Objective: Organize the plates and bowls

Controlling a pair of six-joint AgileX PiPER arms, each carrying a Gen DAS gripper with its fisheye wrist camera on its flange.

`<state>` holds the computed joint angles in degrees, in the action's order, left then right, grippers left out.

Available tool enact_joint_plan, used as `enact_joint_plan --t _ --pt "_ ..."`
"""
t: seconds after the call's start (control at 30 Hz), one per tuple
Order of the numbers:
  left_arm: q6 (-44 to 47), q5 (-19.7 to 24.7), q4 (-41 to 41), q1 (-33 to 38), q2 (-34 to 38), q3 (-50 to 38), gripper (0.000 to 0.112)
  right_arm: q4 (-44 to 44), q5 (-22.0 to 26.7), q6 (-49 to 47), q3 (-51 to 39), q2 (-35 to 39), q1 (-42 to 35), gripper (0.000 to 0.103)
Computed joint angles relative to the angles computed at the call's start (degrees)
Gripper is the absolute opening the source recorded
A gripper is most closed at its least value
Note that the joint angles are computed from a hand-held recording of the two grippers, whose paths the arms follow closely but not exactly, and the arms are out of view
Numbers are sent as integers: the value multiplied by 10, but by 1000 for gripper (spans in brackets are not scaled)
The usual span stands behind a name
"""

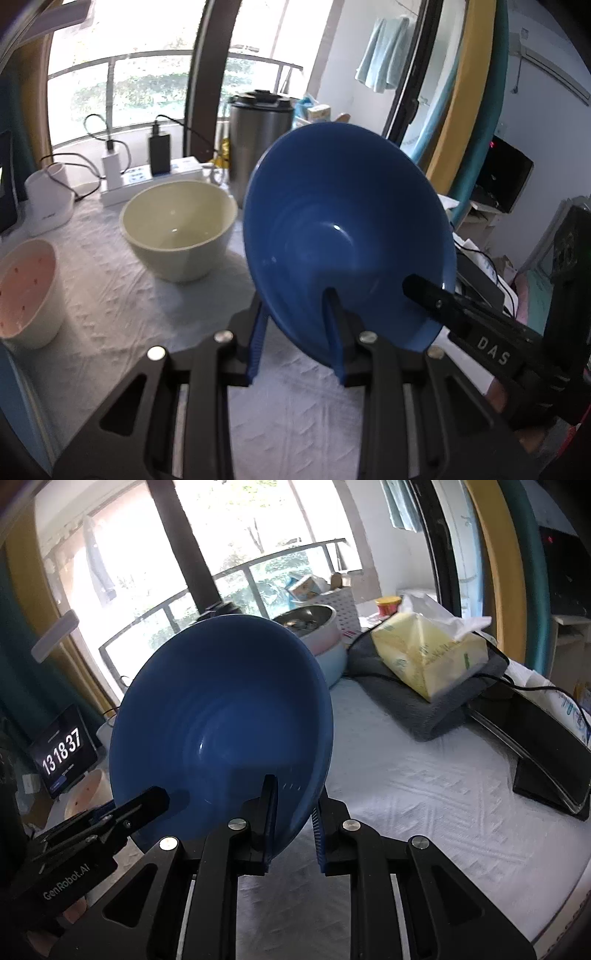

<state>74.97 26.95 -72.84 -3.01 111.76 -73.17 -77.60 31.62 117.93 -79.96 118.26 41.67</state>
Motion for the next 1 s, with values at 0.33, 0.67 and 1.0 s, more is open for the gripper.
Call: enact_joint_plan --t 0.33,0.67,1.0 --pt "73 30 -49 65 -43 70 30 62 51 -73 -69 27 56 19" --pt "122 66 -68 130 -83 130 30 110 75 -124 -119 52 100 20" --pt "176 65 -78 174 -121 195 30 156 52 -152 -129 62 126 20"
